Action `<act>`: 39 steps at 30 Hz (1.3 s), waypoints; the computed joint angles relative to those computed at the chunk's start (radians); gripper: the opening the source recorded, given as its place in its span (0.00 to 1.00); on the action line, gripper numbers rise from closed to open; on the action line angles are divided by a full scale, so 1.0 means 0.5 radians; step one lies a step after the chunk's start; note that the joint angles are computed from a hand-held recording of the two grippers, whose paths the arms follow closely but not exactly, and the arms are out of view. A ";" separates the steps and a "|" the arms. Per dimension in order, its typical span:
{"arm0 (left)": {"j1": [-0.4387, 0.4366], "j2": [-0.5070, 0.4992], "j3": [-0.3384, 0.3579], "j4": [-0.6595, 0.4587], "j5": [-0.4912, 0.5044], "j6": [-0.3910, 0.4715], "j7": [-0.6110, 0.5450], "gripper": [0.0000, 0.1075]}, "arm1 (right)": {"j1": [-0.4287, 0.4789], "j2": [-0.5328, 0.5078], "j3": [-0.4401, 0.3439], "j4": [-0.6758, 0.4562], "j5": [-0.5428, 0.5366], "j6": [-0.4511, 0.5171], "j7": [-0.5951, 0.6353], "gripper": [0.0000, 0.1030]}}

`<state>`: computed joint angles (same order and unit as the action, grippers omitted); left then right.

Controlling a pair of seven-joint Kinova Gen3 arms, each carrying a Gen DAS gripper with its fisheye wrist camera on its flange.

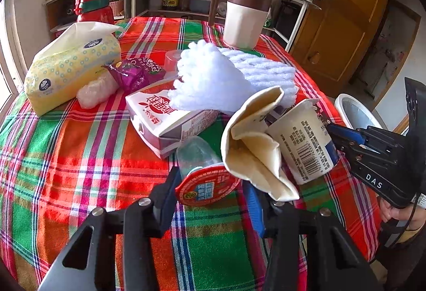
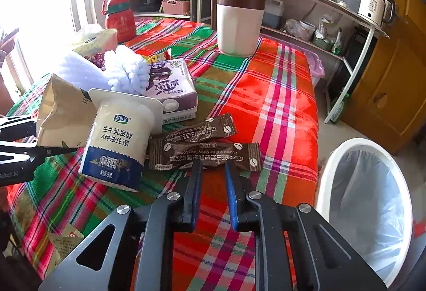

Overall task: Collect trash
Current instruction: 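Grasp the brown snack wrappers with the right tool while the left tool grasps the clear red-lidded cup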

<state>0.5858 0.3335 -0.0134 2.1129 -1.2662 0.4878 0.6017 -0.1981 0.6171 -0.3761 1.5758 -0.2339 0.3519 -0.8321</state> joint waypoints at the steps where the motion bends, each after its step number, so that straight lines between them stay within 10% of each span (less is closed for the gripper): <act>1: -0.009 0.001 -0.001 -0.001 -0.001 -0.008 -0.012 0.45 | 0.073 0.021 -0.076 -0.025 -0.036 0.057 0.061 0.18; 7: 0.000 -0.006 -0.015 0.026 -0.066 -0.014 0.101 0.45 | 0.133 0.090 -0.076 -0.170 -0.224 0.225 -0.070 0.52; 21: -0.023 0.013 0.019 0.000 -0.020 0.030 0.050 0.47 | -0.113 0.106 0.174 -0.251 -0.244 0.230 -0.554 0.52; 25: -0.012 0.015 0.006 0.003 -0.035 0.023 0.070 0.47 | -0.172 0.071 0.233 -0.185 -0.136 0.131 -0.655 0.21; 31: -0.002 0.017 0.010 0.013 -0.074 0.036 0.120 0.47 | -0.049 0.076 0.097 -0.161 -0.089 0.141 -0.588 0.05; 39: -0.042 -0.011 0.051 0.099 -0.287 0.018 0.352 0.42 | 0.222 -0.002 -0.218 -0.018 -0.149 -0.035 0.049 0.10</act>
<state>0.5650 0.3281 0.0121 2.1625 -1.4100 0.4968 0.7778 -0.0869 0.6160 -0.4852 1.5666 -0.3086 0.3345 -0.8075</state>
